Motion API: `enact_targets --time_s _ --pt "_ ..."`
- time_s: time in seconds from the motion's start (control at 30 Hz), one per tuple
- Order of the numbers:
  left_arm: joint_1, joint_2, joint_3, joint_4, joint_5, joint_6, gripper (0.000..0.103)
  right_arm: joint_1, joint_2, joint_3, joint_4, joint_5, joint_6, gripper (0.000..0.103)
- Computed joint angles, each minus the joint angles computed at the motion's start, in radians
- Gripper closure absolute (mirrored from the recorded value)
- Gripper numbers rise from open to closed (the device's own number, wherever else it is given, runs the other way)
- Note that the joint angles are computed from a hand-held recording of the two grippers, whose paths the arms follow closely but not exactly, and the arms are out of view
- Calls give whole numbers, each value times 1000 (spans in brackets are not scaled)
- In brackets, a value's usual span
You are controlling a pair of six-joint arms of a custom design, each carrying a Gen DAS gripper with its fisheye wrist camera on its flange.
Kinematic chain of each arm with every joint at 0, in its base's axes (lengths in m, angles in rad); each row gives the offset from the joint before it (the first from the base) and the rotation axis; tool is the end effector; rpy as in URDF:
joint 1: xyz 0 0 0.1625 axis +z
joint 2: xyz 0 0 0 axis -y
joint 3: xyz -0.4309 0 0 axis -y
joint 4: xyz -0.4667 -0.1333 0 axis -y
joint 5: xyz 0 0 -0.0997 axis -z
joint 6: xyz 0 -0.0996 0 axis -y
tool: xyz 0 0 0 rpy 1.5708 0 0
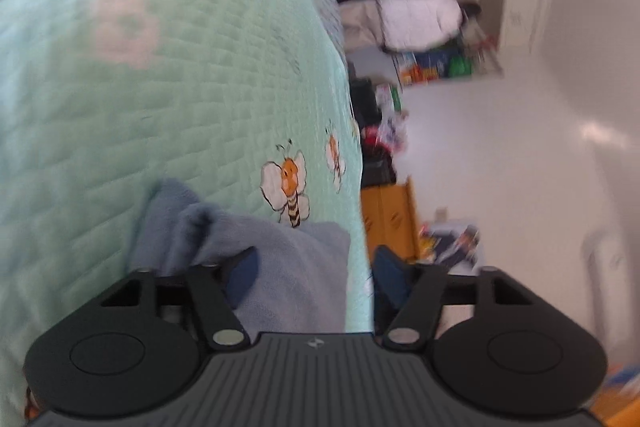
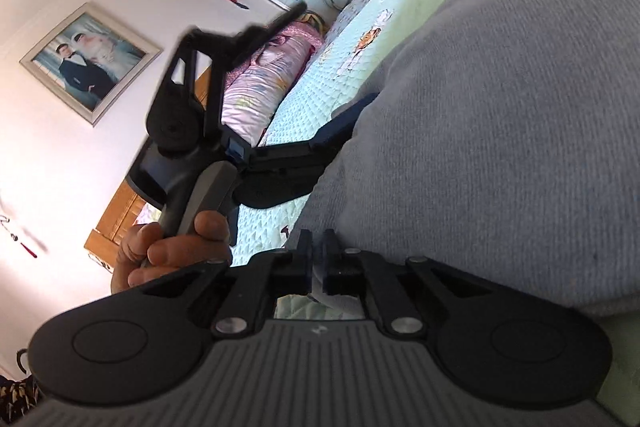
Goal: Fold clothes
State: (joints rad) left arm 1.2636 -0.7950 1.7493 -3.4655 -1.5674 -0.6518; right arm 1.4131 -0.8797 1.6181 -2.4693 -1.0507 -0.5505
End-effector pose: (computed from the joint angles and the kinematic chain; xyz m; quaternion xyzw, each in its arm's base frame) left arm -0.0876 -0.7179 0.1111 0.1536 -0.8781 0.4027 0.2077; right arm 0.0656 -0.7516 0.1110 -0.2081 0.9408 -0.1614 0.2136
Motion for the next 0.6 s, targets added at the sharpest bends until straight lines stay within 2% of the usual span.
enact_targets --time_s 0.03,0.1,0.13,0.17,0.23,0.33,0.4,0.43,0.47,0.5,0.57,0.6 --pt "3 -3 13 -24 -2 -24 41 0 2 -2 2 1 -6 102" --pt "-38 -29 26 0 76 21 35 0 4 -4 5 4 -18 102" --pt "-57 -36 24 13 109 45 27 0 5 -6 8 5 -20 102" --pt "-70 -37 14 15 119 58 23 -1 5 -7 10 6 -22 102" --pt "-76 -21 -13 -11 78 55 20 -1 5 -8 14 7 -27 102" --pt "-83 -1 -59 41 70 75 16 -2 3 -4 10 4 -34 102" --pt "-85 6 -86 160 148 87 16 -3 3 -4 12 5 -39 102" --pt "-78 10 -88 181 181 75 26 -2 3 -4 11 4 -40 102" --pt "-68 13 -80 166 190 49 45 -1 4 -4 9 4 -41 102" --pt "-59 11 -69 139 193 26 52 2 3 1 0 3 -38 102" --pt "-51 -1 -46 122 192 35 75 3 5 1 -6 5 -34 102" --pt "-53 -8 -39 136 206 43 81 3 6 0 -5 5 -35 102"
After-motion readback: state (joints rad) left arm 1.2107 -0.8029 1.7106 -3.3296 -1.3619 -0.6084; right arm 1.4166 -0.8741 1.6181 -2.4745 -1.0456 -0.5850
